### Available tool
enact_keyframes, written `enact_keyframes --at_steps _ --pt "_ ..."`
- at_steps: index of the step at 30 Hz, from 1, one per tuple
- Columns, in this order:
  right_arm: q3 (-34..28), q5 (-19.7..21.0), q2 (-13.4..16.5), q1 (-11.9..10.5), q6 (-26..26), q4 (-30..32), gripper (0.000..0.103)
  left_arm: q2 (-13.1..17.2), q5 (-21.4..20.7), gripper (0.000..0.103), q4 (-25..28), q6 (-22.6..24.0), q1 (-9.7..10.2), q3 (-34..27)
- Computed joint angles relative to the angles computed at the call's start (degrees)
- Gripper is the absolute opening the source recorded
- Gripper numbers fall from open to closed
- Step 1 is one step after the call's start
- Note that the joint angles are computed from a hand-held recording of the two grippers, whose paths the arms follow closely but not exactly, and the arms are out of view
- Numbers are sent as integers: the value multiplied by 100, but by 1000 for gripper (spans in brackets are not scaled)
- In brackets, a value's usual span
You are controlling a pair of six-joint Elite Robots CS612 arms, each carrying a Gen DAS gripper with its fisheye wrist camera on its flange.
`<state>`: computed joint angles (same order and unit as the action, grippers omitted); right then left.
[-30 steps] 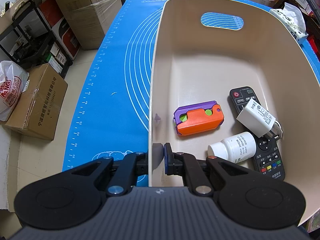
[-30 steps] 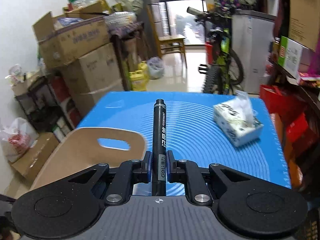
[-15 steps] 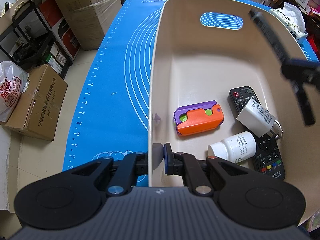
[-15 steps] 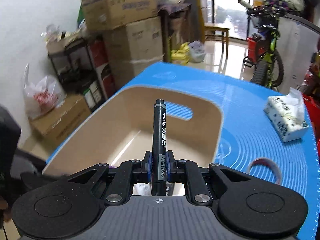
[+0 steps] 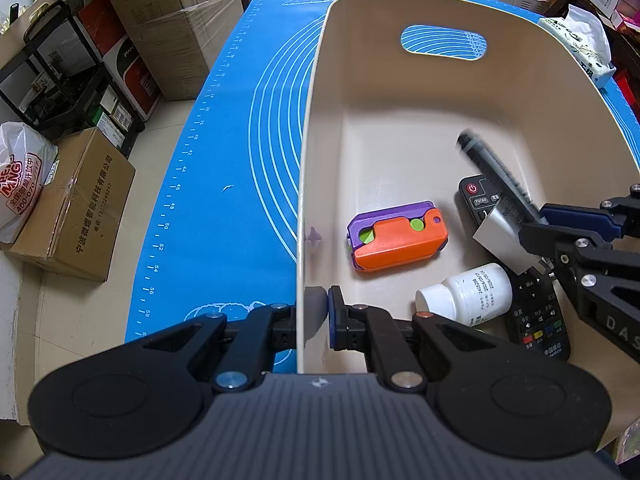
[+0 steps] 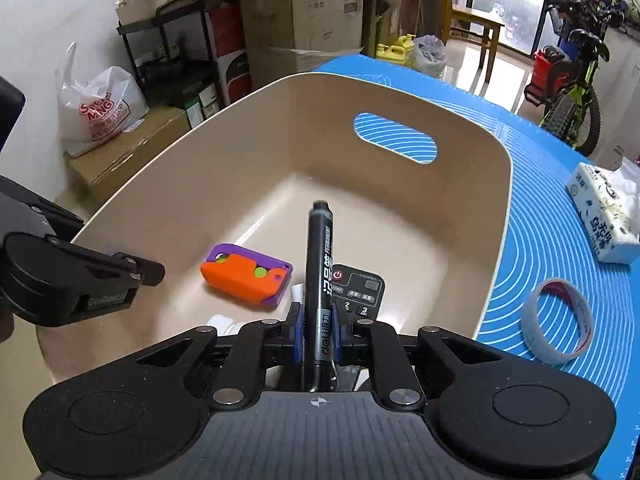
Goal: Organize rigid objects
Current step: 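Carry the black marker into the basket and release it with the right tool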
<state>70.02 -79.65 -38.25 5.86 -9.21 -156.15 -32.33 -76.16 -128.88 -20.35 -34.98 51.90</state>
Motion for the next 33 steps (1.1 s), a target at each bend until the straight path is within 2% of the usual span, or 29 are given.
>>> enact_keyframes --at_steps 1,5,7,14,20,23,29,33 --pt "19 78 -13 -18 44 -20 36 0 0 10 0 0 0 0" --pt "49 521 -65 -118 227 -54 47 8 -4 10 13 -10 -1 -19" --pt "108 559 -117 -165 361 -264 60 14 1 10 24 -12 -2 -31" --pt "164 765 -213 -384 828 -727 61 24 6 10 39 -13 -1 -52" --pt "167 411 -208 -545 1158 -1063 61 26 4 10 38 -11 -1 -53" --pt "164 197 -149 -636 1097 -1206 61 25 5 10 39 0 -3 -46" --pt "-54 -280 89 -801 1333 -774 61 26 -24 10 18 -8 5 -37" --pt "-120 -268 215 -864 1228 -518 61 30 -35 10 12 -23 8 -44"
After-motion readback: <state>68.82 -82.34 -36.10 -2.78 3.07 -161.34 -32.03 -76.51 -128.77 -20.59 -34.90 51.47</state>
